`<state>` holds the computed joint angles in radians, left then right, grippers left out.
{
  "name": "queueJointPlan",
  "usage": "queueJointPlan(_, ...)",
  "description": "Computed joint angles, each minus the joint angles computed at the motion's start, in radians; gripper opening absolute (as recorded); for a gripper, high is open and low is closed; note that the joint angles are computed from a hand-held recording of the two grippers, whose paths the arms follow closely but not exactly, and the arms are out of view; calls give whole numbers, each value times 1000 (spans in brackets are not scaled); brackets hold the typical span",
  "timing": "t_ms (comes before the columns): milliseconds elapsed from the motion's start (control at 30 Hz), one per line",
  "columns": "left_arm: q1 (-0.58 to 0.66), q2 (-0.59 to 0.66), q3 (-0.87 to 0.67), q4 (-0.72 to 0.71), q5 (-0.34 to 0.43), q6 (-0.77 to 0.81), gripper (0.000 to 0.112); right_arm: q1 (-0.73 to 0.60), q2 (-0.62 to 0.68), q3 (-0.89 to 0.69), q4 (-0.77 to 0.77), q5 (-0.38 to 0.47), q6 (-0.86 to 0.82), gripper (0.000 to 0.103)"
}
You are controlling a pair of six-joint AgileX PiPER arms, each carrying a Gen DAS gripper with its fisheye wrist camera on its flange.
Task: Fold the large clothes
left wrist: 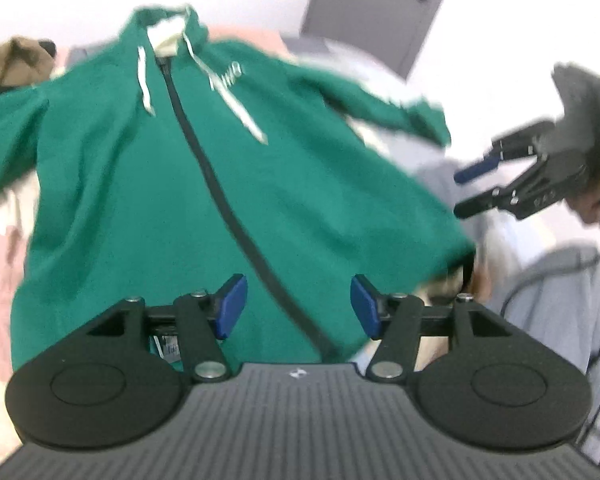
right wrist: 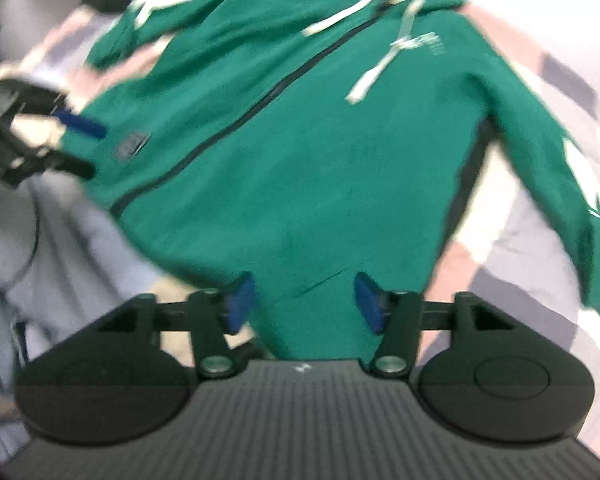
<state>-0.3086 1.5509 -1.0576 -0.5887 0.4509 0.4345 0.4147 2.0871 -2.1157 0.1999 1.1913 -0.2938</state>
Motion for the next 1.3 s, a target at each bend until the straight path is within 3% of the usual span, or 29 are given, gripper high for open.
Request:
queueJointPlan(133,-30,60,-57,94,-94,-169,63,-86,-5,25,18,-97,49,59)
queueJointPlan(233,-33,153,-133,115,-136,-260,63,-140,-17,99,-26,-267,104,60)
queueJointPlan(333,-63,240,-193,314,-207,-505,63,-183,-16,189,-93,-456,191,72)
queueJointPlan(400,-76,306,-249,466,-228,-680,63,-213,23,196,-190,-536,319,78)
queueJointPlan(533,-87,418,-349,714,-223,-929,63,-281,145,136,-324,-608,507,78)
queueJointPlan(667,-85,496,-411,999,-226,-1198,63,-311,219,149,-500,-756,680,78)
queueJointPlan(900,-85,604,-520,1186,-179,-1370,63,-335,421,-44,-598,-790,627,84)
queueJointPlan(1033,-88,647,-575,1206,-153,-1375,63,-358,442,-34,-532,-863,531,84)
queueJointPlan(1133,-97,648,-569,1250,-147,-1421,63,-393,424,7,-435,-931,505,78)
queueJointPlan(1233,-97,657,-576,1252,-143,-1423,63,-438,430,-18,-258,-939,443,59)
queueJointPlan(1300,-92,663,-583,1220,-143,-1400,63,-468,415,-4,-181,-963,450,36)
